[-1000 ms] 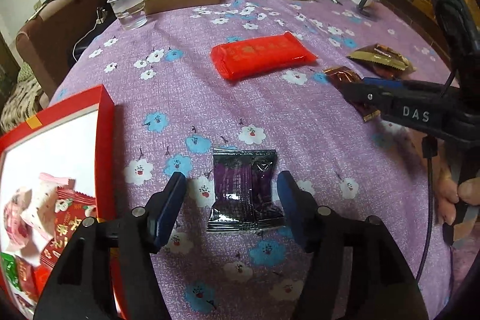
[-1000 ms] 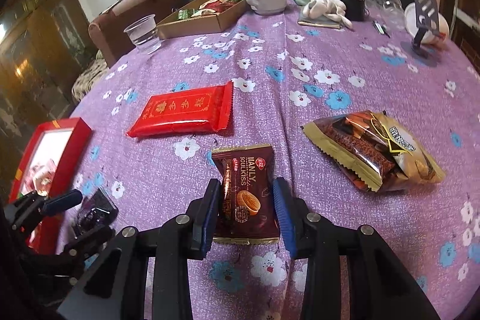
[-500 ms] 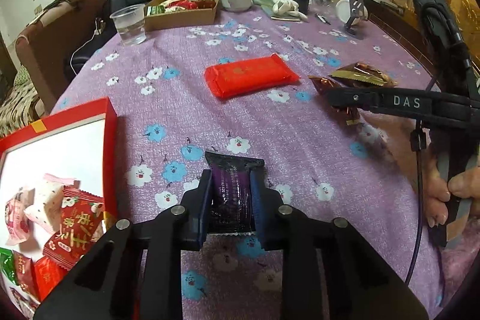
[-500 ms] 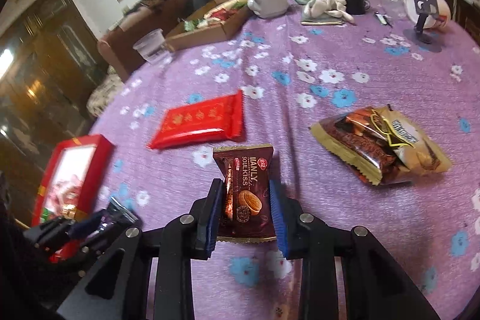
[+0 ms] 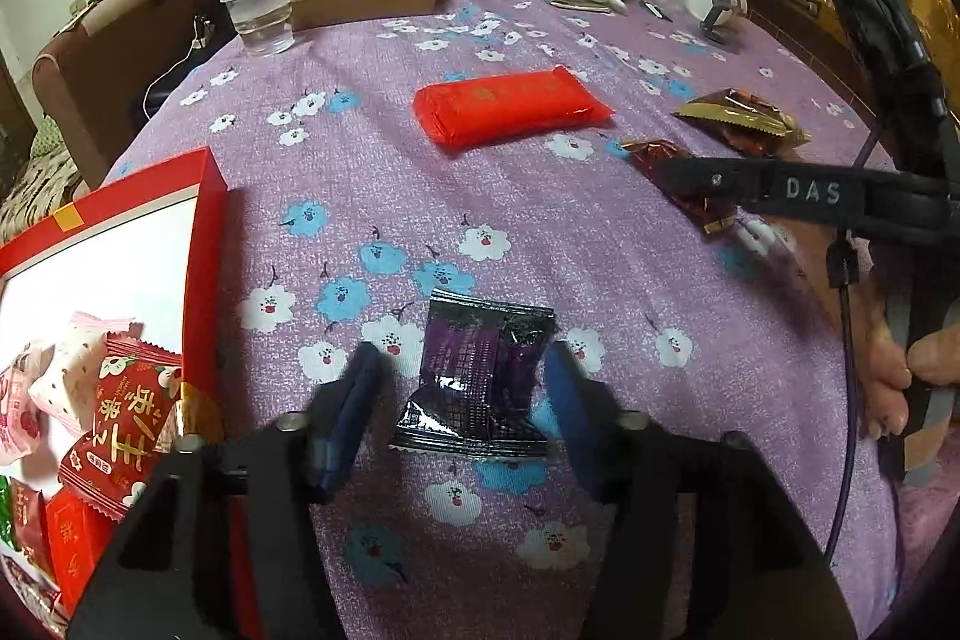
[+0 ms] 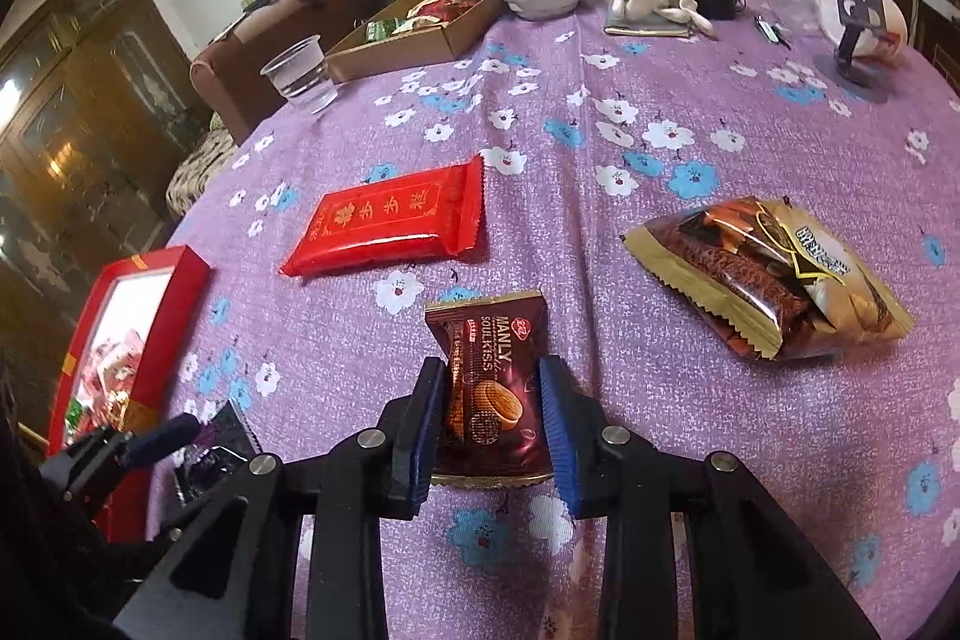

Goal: Organize snacks
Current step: 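Carry both packets over the tray and release them inside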

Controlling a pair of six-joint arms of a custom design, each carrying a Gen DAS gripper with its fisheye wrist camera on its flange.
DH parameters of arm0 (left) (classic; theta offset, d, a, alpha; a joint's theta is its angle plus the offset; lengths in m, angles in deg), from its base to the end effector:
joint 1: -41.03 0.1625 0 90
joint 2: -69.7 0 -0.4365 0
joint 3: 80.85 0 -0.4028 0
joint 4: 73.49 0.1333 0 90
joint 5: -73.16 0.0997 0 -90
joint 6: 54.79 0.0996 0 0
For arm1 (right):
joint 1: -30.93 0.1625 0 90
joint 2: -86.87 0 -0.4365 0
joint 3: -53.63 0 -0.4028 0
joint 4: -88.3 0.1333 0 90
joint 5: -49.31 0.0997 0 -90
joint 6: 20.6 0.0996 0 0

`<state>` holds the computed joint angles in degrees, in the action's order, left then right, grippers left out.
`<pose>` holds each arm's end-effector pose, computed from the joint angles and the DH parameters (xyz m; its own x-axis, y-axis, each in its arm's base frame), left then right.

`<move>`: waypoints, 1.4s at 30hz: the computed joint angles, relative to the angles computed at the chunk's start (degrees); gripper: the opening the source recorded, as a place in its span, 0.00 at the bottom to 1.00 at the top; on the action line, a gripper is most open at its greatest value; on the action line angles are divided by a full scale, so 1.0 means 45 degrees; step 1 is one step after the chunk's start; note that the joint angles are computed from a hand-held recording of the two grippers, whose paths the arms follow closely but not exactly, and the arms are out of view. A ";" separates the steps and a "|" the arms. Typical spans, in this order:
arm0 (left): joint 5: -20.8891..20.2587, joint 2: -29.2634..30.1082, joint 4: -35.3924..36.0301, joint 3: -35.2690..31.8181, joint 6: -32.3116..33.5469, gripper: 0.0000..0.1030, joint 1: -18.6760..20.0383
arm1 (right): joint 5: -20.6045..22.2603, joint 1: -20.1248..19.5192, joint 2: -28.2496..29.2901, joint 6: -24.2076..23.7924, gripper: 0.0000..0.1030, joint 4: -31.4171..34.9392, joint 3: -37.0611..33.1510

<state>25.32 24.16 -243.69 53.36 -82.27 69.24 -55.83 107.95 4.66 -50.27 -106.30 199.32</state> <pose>-0.2604 -0.3668 -0.0164 -0.6358 0.4052 -0.6569 0.6518 0.7378 -0.1757 0.0198 -0.3918 0.2277 -0.8675 -0.0296 0.4965 -0.2995 0.8280 -0.4740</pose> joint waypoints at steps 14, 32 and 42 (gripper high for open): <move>0.0260 -0.0989 -0.1410 0.1119 0.0250 0.20 -0.0913 | 0.1778 -0.0464 -0.0878 0.0063 0.31 0.0834 0.0217; 0.2529 -0.5547 -0.0215 0.3661 -0.1510 0.21 -0.1155 | 0.1828 0.3434 0.1439 0.1275 0.30 0.0474 0.0340; 0.3239 -0.7196 0.1271 0.4351 -0.2473 0.21 -0.0337 | 0.1686 0.5237 0.4214 0.2370 0.30 -0.0056 -0.0541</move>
<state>39.89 -8.22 -237.97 72.94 -93.40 67.73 -48.24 131.51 23.62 -39.61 -106.55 196.88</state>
